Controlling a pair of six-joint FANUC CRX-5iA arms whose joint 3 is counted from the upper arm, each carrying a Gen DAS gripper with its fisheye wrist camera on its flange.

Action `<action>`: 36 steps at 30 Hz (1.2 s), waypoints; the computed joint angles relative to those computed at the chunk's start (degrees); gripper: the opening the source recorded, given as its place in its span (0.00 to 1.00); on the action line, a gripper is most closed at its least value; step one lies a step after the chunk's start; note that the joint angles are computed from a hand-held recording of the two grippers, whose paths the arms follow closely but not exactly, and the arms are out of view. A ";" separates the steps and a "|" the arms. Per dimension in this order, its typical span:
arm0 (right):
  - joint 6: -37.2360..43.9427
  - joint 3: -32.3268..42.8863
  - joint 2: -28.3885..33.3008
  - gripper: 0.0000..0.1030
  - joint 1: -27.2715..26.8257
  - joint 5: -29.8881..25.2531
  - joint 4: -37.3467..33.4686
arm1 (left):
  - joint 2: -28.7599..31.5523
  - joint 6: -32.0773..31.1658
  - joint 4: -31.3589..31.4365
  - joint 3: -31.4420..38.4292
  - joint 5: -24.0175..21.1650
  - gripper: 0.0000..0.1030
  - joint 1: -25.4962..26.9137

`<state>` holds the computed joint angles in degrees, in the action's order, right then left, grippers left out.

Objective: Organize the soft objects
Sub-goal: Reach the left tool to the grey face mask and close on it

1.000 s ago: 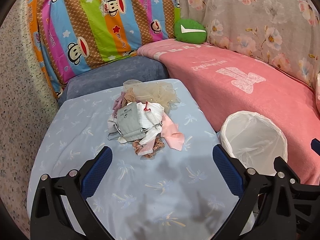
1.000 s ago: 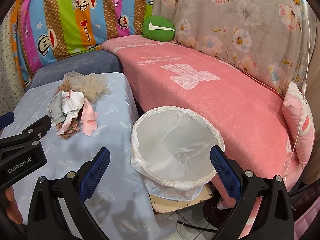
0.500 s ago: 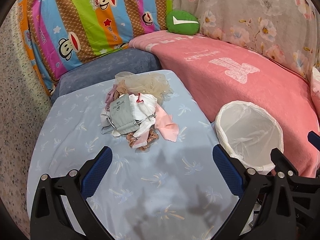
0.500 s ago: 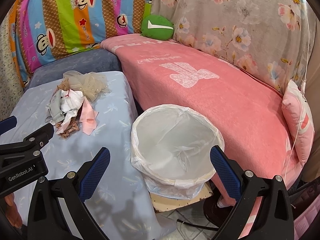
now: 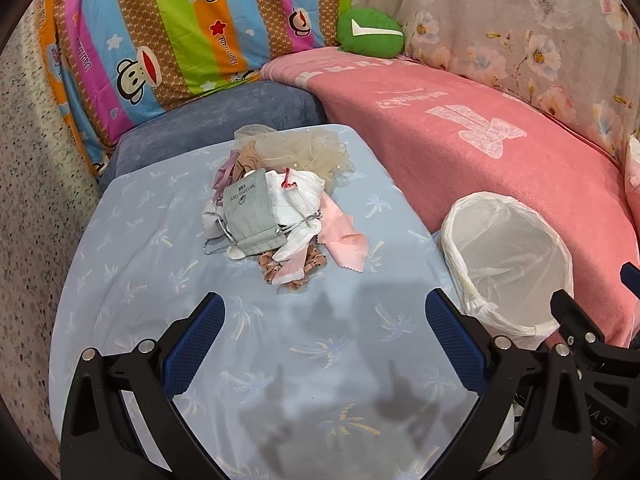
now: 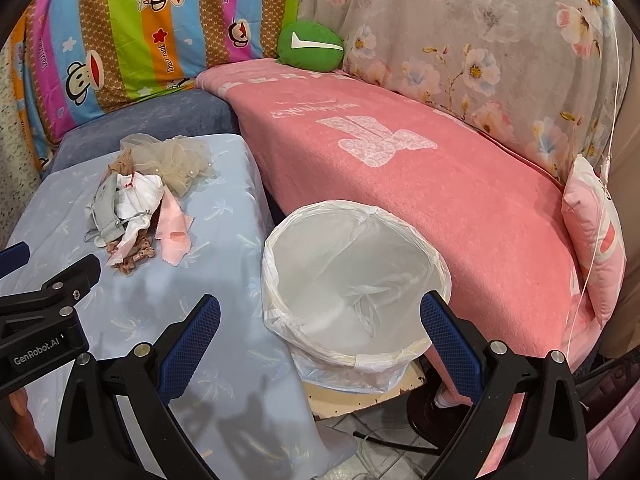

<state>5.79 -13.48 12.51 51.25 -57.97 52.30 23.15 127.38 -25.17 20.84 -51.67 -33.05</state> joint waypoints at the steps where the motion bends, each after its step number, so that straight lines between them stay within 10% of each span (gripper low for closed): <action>1: -0.08 0.15 0.14 0.94 -0.05 0.01 0.01 | -0.04 -0.08 0.34 -0.19 0.09 0.93 0.26; 36: 2.77 15.42 12.83 0.94 -2.63 6.22 -4.37 | 6.70 -14.06 20.49 -3.13 14.00 0.92 15.15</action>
<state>8.56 1.94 25.34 48.62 -51.75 47.93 29.85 113.31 -4.68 17.72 -37.67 -17.90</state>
